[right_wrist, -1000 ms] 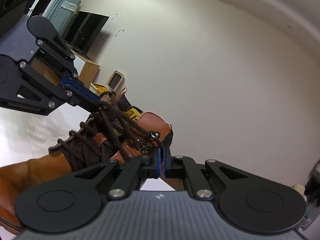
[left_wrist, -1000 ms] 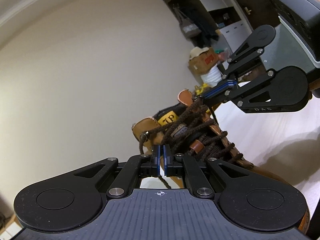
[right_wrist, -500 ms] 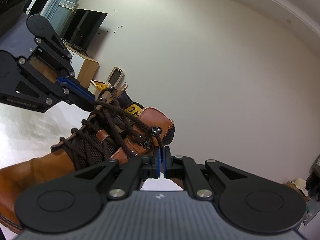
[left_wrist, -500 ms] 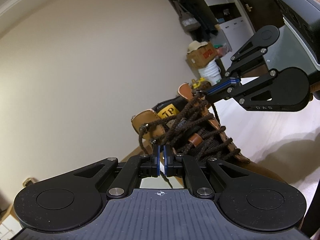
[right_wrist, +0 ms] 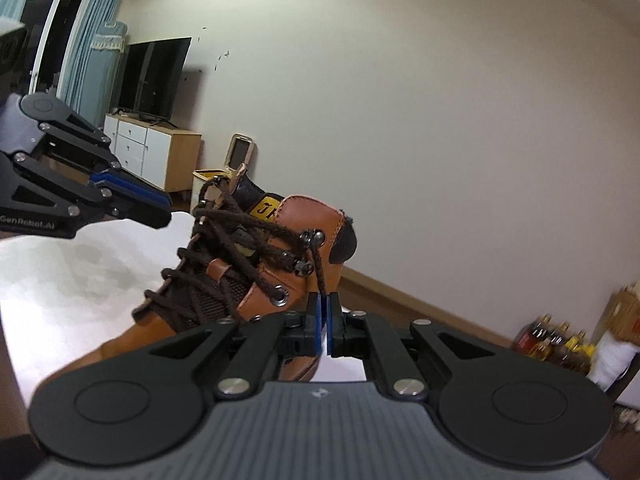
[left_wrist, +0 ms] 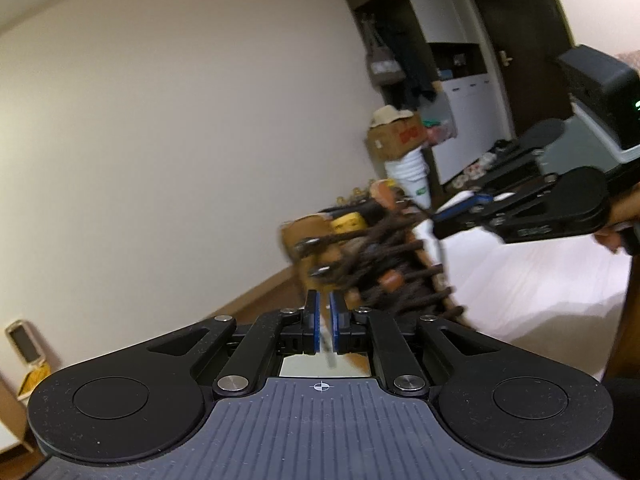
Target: Lace up shoes with both hands
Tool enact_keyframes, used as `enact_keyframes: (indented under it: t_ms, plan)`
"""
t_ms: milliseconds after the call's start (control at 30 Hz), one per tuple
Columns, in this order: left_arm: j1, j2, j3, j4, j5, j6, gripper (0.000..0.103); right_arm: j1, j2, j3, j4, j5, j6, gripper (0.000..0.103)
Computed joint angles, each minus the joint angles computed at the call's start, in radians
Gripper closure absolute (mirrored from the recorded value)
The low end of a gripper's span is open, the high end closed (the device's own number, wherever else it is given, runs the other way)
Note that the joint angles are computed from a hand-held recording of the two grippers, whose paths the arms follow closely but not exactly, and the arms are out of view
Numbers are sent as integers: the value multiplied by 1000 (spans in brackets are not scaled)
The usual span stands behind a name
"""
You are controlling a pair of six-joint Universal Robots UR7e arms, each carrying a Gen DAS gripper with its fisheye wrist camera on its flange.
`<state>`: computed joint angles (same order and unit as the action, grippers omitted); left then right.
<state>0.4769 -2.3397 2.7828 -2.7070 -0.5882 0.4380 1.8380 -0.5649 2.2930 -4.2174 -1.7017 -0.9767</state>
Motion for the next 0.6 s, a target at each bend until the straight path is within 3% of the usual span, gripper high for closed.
enact_keyframes:
  t_ms: [133,233,467,600]
  plan:
    - [115,85,-54,-102,-130,122,94,-15,-52,23,89,33,115,100]
    - [203,176,-89,-202,-223,212,83,-14,-51,15,98,32,130,100]
    - [277,312,-109,-344,-263,330,81,-21,-53,26,89,34,135,100]
    - [307,377,-116,-417,-270,341,98,-15,-39,17,78,25,124,100]
